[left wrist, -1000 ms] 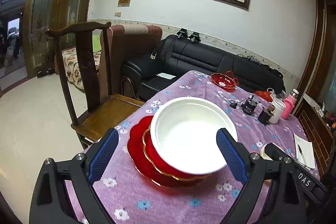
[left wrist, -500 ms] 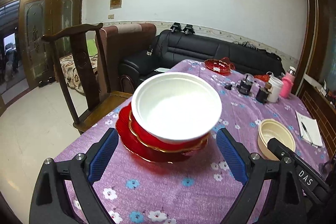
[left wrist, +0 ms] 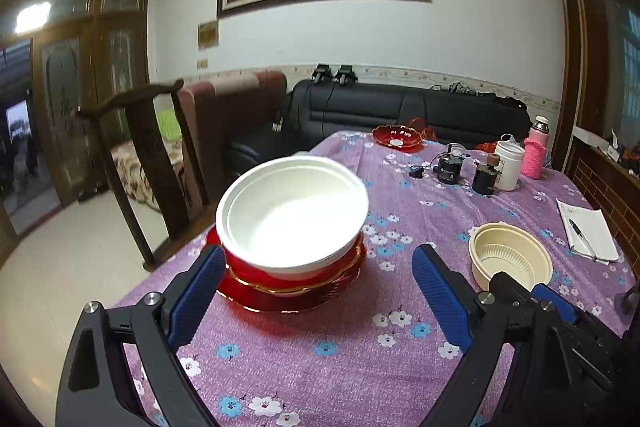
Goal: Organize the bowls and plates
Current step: 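Withdraw both grippers from the stack toward the cream bowl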
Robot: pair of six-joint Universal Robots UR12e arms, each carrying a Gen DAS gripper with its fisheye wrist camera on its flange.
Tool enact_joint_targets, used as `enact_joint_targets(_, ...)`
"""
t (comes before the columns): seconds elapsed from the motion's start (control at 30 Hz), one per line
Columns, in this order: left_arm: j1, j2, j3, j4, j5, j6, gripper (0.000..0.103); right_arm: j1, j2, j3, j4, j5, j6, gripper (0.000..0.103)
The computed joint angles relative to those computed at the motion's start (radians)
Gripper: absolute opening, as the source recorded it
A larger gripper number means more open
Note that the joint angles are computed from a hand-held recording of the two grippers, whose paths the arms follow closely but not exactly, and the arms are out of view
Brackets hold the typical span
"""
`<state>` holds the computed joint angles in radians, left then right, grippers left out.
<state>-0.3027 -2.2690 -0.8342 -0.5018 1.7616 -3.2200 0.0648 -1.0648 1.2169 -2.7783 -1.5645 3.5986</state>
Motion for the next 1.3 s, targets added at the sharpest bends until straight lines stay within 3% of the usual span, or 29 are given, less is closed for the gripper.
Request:
enact_joint_targets(0.57,0.006,0.006,-0.018,-0.037,-0.015,-0.009,0.097,0.025,0.002,-0.003,0.007,-0.075,-0.055,0.073)
enact_joint_targets(1.3,0.022,-0.002,-0.001,-0.135,-0.041,-0.020,0.098,0.036,0.019,-0.030,0.075,-0.102,-0.072,0.074)
